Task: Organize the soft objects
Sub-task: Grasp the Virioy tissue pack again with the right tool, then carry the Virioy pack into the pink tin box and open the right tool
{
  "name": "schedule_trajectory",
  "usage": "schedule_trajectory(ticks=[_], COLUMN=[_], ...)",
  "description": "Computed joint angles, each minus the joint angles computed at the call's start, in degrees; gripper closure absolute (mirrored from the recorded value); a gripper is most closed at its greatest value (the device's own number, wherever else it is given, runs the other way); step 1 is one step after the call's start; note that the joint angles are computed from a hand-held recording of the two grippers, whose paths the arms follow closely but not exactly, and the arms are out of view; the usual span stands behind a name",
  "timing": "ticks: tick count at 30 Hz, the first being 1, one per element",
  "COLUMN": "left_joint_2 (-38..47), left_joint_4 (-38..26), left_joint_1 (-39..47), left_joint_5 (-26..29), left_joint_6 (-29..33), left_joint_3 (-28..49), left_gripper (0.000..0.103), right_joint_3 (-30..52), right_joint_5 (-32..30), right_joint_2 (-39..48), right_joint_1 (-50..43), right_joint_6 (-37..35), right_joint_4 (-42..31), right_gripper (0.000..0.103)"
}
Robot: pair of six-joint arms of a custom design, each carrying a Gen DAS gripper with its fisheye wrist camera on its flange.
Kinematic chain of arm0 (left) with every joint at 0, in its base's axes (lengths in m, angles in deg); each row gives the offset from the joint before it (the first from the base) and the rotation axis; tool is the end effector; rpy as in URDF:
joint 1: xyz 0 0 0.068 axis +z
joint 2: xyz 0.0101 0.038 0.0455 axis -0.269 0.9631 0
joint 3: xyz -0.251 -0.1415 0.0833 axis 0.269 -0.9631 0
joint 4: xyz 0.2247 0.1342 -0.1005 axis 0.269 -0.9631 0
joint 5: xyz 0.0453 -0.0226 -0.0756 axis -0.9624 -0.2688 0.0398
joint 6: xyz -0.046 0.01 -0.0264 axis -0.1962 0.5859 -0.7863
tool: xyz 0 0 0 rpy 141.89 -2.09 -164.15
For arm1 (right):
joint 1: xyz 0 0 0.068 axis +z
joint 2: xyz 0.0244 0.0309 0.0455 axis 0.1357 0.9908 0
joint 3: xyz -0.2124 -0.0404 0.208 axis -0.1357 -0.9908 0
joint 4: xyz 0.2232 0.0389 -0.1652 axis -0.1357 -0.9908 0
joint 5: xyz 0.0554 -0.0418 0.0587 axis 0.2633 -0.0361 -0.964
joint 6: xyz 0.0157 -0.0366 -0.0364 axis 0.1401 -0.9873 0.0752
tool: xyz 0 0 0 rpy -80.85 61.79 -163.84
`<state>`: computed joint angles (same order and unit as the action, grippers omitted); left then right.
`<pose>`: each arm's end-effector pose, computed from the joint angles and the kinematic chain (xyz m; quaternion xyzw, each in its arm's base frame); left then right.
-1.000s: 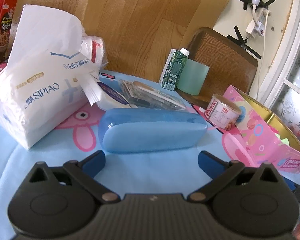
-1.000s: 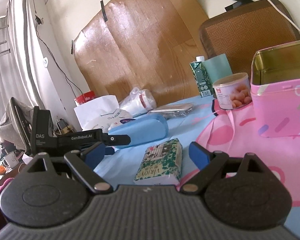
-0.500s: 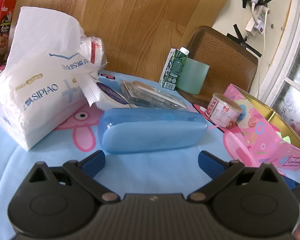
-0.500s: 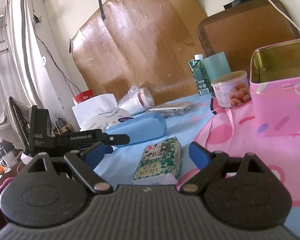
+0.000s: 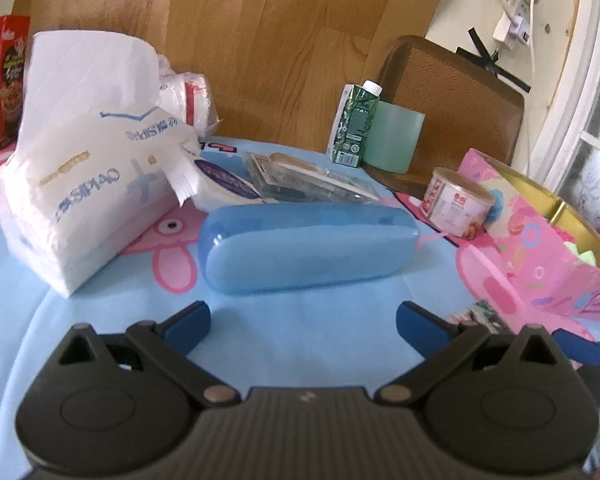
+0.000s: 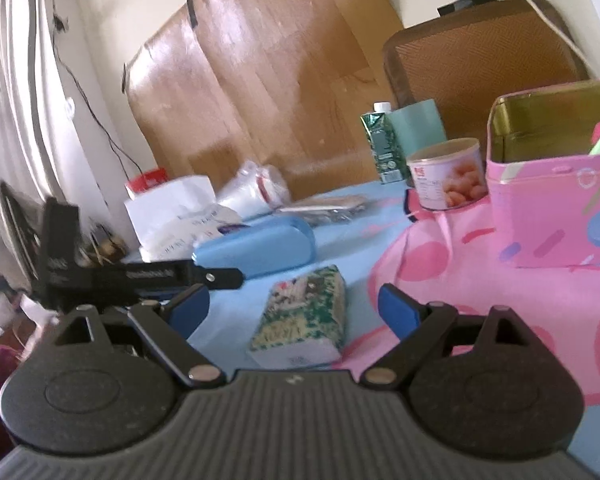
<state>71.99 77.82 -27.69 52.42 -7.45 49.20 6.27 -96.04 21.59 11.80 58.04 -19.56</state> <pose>0.2846 -0.0700 0.1492 0.0889 0.8862 -0.1859 0.4149 0.1698 0.0256 0.1303 -0.0330 0.8080 0.2519 0.5316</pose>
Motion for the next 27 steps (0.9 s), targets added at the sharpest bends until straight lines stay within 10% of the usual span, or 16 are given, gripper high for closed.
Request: schedule_trajectory(ticks=[5,10,17,20,27], left_joint_2=[-5.4,-6.8,-4.2,-0.9,-2.2], left_joint_4=[-4.3,-7.6,-12.8,-13.5,-12.4], left_joint_1=[2.1,-1.3,-6.5,-6.8,-12.8], left_joint_5=[10.6,15.0,11.1,12.6,9.2], left_joint_6=[-0.4,1.0,2.4,0.6,2.3], left_joint_3=[-1.3,0.4,3.5,4.7,7.0], left_gripper=[0.009,0.023,0.030,0.039,0.055], right_joint_3=[0.6,2.6,6.8,8.9,5.2], right_joint_5=[10.9,9.2,11.8,13.5,15.1], right_joint_2=[-9.0,-6.8,-2.1,1.8,-1.2], right_joint_1=[5.2,4.3,8.4,10.1,9.0], right_joint_6=[-9.0,-11.9,-16.8,-17.9,-17.3], right_joint_4=[-12.9,-14.9,-19.6,-20.0,-13.3], right_gripper=[0.010,0.013,0.023,0.045,0.050])
